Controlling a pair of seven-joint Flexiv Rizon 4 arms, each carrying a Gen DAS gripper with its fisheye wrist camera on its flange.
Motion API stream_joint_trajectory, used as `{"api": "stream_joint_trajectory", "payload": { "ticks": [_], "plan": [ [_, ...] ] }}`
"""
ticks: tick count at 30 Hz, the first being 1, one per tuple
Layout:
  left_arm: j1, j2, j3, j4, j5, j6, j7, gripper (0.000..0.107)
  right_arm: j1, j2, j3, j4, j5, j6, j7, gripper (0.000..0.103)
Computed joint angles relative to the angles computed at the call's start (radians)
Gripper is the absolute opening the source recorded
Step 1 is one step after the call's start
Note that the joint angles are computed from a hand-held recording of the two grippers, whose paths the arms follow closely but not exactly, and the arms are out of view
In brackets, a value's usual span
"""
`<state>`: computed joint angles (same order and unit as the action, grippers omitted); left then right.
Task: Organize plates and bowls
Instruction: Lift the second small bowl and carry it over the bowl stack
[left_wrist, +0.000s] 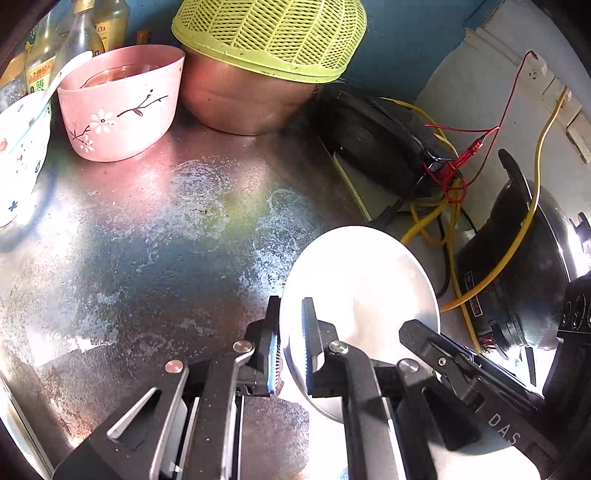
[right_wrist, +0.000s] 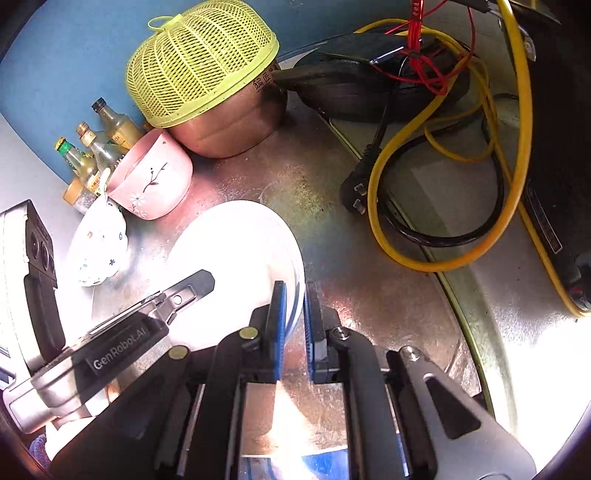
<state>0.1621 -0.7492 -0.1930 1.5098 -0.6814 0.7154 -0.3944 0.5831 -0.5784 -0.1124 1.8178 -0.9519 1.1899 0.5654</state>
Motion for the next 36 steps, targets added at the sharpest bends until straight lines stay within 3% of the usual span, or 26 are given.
{"api": "stream_joint_trajectory", "payload": {
  "ticks": [8, 18, 28, 36],
  "plan": [
    [0.04, 0.097, 0.018, 0.103, -0.048, -0.015, 0.074, 0.008, 0.031, 0.05, 0.032, 0.014, -0.047, -0.06, 0.05, 0.01],
    [0.08, 0.171, 0.06, 0.169, -0.104, -0.041, 0.131, 0.008, 0.056, 0.052, 0.09, -0.041, -0.038, -0.132, 0.01, 0.01],
    [0.14, 0.183, 0.101, 0.133, -0.155, -0.035, 0.117, 0.008, 0.097, -0.034, 0.094, -0.207, 0.012, -0.126, -0.156, 0.01],
    [0.208, 0.152, 0.115, 0.077, -0.175, -0.005, 0.074, 0.008, 0.142, -0.156, 0.088, -0.406, 0.134, -0.104, -0.373, 0.01]
  ]
}}
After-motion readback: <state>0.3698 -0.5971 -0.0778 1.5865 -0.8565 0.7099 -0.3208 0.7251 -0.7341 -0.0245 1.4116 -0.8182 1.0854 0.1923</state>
